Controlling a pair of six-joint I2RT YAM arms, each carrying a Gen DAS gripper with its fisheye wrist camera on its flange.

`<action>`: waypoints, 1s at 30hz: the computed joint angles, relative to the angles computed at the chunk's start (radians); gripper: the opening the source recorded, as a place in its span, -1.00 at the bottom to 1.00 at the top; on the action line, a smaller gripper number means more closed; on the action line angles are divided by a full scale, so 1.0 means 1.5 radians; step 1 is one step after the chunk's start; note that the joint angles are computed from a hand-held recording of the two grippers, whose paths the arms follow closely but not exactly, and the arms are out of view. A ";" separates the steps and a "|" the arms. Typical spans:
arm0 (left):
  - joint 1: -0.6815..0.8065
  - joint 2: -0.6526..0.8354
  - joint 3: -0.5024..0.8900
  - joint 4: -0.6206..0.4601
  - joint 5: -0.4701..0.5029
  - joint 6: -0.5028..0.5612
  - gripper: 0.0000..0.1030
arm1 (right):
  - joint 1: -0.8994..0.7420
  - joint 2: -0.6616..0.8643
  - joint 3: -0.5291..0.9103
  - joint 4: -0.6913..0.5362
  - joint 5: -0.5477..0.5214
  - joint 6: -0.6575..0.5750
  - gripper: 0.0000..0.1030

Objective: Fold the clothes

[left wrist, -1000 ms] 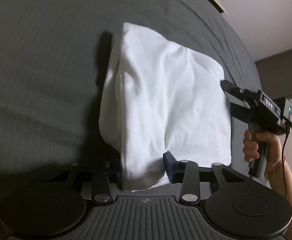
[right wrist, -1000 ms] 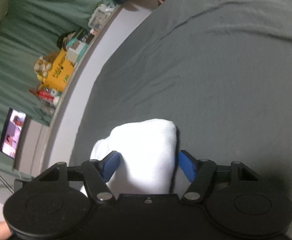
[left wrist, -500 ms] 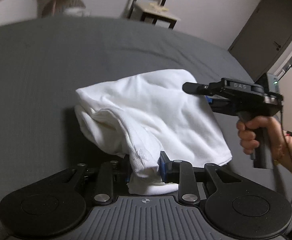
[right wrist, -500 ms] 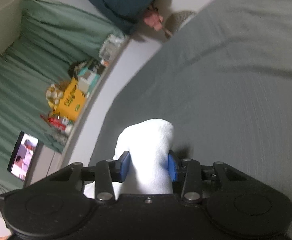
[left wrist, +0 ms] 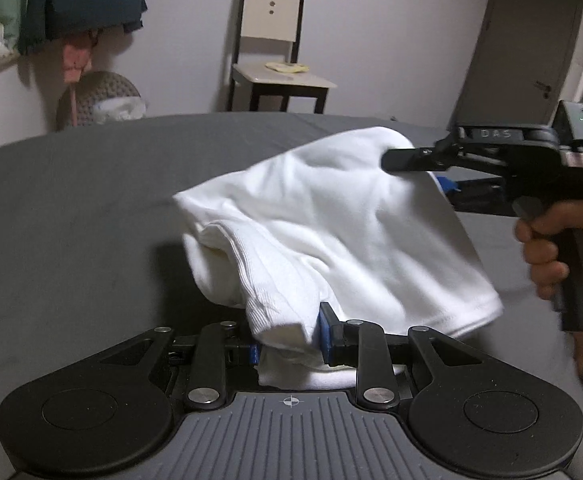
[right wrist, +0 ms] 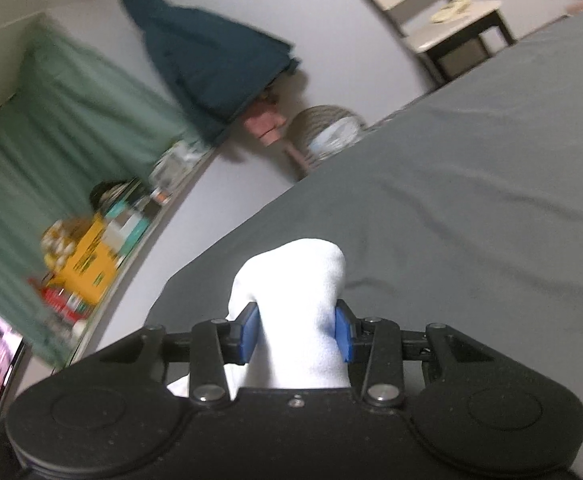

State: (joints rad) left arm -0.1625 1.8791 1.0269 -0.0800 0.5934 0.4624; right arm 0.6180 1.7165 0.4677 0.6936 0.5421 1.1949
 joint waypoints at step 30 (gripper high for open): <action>0.041 0.012 -0.165 0.116 -0.051 0.129 0.76 | 0.313 0.322 0.498 -0.840 0.366 0.415 0.65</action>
State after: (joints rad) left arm -0.1005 1.8964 0.7798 0.0946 0.5164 0.6565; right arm 1.0876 2.1992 1.2141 -0.5658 1.0917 1.8176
